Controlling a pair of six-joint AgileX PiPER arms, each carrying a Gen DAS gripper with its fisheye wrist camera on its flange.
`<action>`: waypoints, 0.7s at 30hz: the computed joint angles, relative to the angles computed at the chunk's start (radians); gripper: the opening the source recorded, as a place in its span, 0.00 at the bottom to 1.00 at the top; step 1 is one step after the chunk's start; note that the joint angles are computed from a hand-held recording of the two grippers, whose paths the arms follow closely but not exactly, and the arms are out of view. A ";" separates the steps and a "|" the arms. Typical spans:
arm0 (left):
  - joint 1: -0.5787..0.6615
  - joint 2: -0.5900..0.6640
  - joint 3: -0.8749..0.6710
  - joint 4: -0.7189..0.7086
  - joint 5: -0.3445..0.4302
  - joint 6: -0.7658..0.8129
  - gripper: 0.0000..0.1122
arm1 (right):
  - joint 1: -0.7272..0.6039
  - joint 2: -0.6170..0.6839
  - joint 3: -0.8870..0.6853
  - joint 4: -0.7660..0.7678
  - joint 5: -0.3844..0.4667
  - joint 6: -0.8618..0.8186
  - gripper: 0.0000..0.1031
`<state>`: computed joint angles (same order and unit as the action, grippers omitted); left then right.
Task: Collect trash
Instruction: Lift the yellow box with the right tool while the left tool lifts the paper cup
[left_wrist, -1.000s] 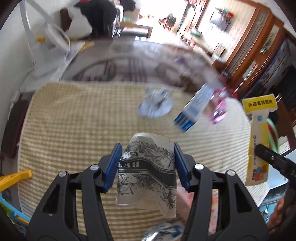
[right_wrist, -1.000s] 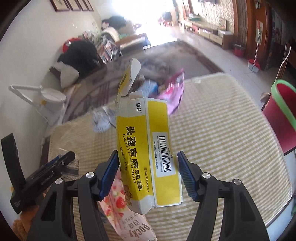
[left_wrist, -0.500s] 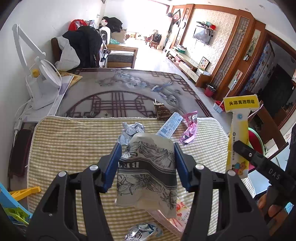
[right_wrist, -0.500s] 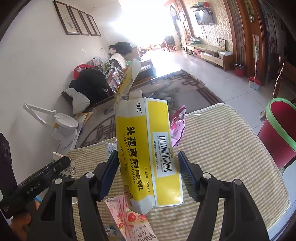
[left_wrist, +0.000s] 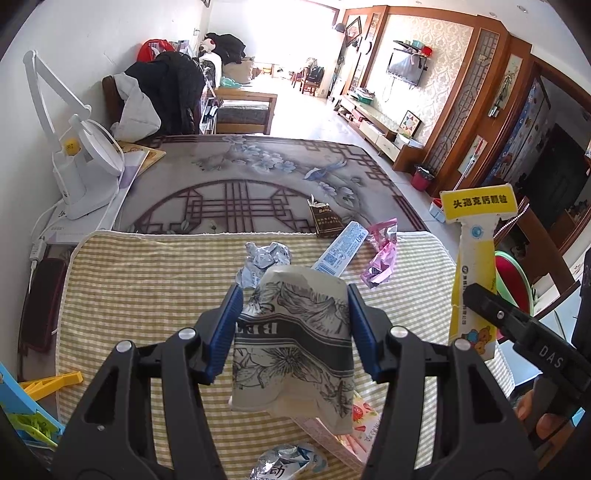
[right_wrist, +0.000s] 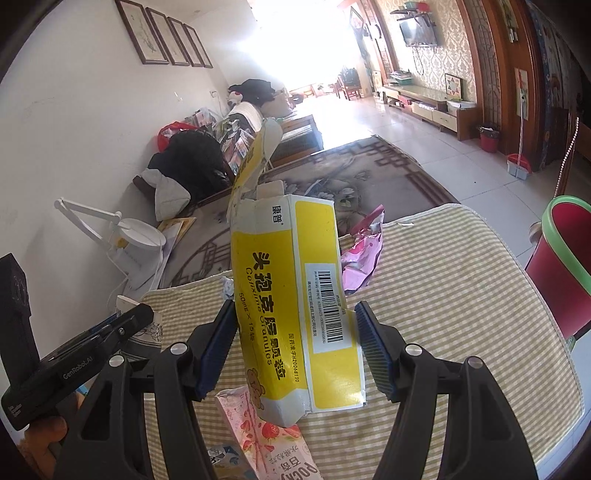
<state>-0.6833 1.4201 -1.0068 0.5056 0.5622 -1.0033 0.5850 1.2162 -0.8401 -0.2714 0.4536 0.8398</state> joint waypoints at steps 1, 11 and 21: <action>0.002 0.002 -0.001 -0.004 0.000 0.004 0.48 | 0.001 0.001 0.000 -0.001 -0.001 0.000 0.61; 0.002 0.008 -0.004 -0.001 0.004 0.002 0.48 | 0.008 0.016 -0.011 0.005 -0.006 -0.021 0.61; -0.006 0.016 -0.007 0.014 0.014 -0.010 0.48 | 0.000 0.018 -0.013 0.044 -0.009 -0.061 0.61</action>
<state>-0.6890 1.4359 -1.0134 0.5196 0.5765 -1.0136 0.5845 1.2344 -0.8533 -0.2271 0.4451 0.7784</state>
